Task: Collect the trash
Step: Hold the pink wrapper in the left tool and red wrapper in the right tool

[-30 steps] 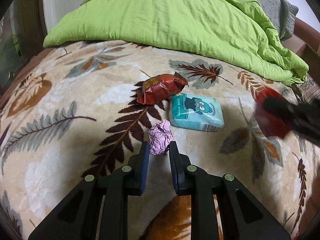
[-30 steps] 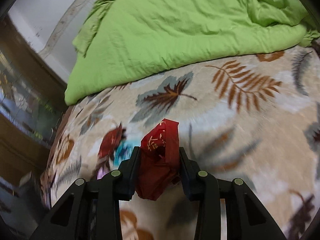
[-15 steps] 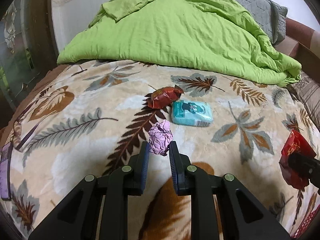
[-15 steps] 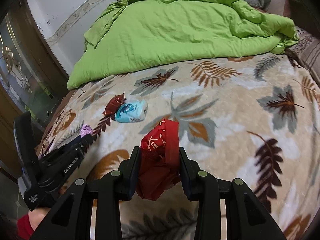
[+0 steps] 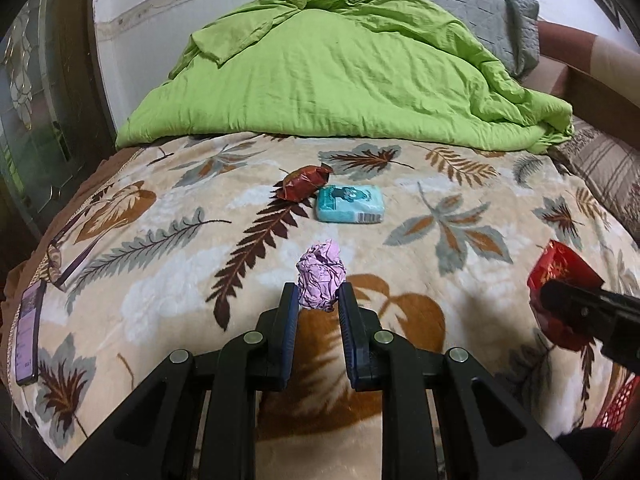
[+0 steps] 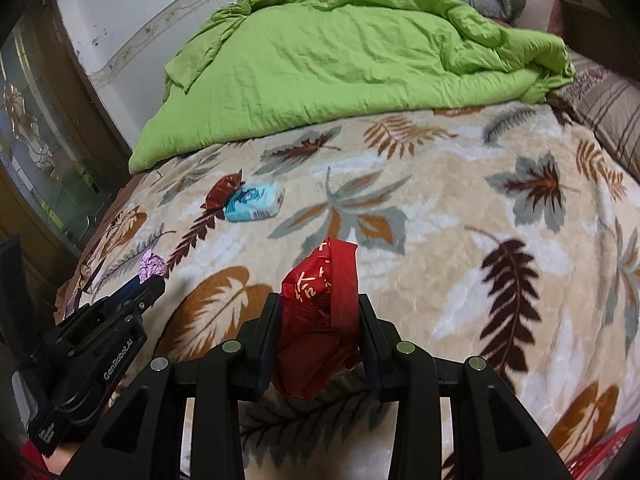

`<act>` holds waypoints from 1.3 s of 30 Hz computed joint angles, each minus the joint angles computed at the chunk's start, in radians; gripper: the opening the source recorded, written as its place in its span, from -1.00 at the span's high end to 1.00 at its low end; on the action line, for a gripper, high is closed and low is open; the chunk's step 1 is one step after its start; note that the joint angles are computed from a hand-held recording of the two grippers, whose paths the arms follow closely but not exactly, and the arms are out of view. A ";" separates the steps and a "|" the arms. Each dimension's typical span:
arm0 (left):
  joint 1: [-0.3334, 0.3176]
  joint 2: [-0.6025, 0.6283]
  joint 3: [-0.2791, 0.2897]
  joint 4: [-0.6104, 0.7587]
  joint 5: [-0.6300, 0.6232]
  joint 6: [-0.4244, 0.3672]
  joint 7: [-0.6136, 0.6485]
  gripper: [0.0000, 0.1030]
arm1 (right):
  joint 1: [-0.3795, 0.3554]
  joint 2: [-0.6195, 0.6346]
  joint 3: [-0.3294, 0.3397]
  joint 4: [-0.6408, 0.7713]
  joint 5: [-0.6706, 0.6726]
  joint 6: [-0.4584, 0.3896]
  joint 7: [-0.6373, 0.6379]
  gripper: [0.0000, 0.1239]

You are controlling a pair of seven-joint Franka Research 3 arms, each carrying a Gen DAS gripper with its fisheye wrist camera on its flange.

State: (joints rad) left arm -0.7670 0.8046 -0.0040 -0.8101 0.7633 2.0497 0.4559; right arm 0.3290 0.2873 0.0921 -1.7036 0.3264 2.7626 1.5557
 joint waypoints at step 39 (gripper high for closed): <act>-0.006 -0.071 -0.027 -0.118 0.052 0.022 -0.049 0.62 | 0.014 -0.048 -0.005 -0.070 -0.040 0.044 0.019 0.36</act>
State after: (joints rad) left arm -0.7731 0.7340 -0.0306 -0.9280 0.8153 2.0720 0.4072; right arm 0.3429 0.2394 0.0873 -1.7738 0.2861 2.8063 1.5743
